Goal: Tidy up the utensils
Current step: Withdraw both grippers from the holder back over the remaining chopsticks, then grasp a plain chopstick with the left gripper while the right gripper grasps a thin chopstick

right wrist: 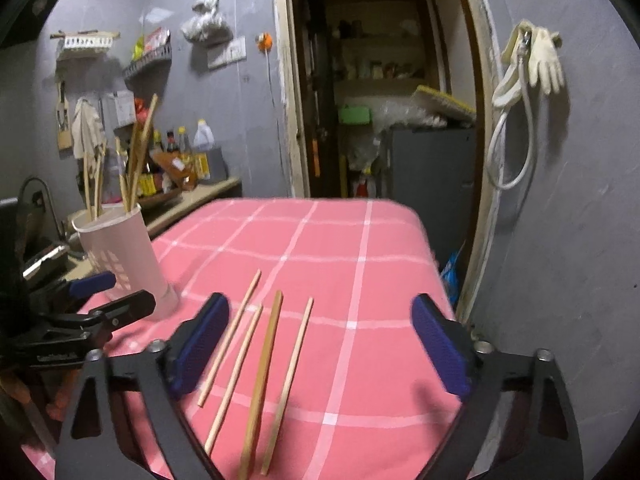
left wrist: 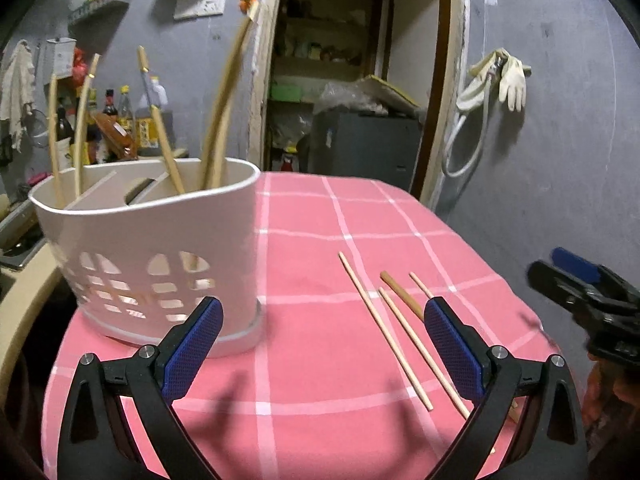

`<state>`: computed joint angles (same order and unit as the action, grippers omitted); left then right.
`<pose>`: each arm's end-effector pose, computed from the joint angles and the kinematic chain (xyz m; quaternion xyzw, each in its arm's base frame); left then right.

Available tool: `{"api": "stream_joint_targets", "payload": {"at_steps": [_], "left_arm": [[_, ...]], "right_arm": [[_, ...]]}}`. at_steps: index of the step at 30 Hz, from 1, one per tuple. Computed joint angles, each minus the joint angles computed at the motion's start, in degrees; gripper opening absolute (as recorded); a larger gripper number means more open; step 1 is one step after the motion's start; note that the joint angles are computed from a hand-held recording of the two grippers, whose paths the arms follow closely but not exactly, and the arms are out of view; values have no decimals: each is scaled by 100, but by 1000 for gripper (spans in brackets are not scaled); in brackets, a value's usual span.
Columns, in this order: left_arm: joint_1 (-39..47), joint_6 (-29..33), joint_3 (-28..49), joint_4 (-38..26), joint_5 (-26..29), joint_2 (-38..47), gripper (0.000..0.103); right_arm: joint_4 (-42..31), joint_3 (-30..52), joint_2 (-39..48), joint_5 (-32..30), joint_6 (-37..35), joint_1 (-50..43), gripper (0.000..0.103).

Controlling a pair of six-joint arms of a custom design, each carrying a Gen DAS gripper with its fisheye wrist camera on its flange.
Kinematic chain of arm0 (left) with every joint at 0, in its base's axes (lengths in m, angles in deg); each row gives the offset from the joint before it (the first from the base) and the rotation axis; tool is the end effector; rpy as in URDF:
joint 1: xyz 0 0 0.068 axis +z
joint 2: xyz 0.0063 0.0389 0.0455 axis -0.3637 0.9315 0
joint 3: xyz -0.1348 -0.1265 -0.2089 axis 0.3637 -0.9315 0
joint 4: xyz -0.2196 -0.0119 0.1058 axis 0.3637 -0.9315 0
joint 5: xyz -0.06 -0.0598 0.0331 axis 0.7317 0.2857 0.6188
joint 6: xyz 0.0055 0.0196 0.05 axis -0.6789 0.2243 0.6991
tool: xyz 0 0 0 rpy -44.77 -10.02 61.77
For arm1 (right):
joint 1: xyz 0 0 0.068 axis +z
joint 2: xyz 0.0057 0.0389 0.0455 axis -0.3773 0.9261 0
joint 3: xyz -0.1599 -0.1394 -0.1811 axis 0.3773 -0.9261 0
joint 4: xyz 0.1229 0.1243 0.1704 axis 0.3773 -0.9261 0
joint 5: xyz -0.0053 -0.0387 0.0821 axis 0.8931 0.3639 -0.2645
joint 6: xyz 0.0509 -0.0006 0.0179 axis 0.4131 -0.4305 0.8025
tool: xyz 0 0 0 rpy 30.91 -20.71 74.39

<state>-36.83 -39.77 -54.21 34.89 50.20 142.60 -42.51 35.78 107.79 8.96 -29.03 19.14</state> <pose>0.2735 -0.0903 0.1627 0.2545 0.8309 -0.2137 0.4463 0.1643 0.1122 0.1955 0.0973 0.8522 -0.0212 0.5136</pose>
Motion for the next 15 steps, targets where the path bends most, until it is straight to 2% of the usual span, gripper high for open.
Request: {"api": "stream_joint_targets", "payload": {"at_steps": [3,6,8,15], "left_arm": [[-123,76,338,-360,6,230,86],[-181,115,776,-859,68,499,73],[-217,109,1062,-1147,101,689,62],[-360,165,2096,-2203,184,1300,43]], "right_arm": [[39,54,235,-632,-29,-413,68],[36,152,451,-1197,-91,-758,58],[38,212,576,-1502,-153,-929,49],[64,512,1162,-2286,-380,-1360,33]]}}
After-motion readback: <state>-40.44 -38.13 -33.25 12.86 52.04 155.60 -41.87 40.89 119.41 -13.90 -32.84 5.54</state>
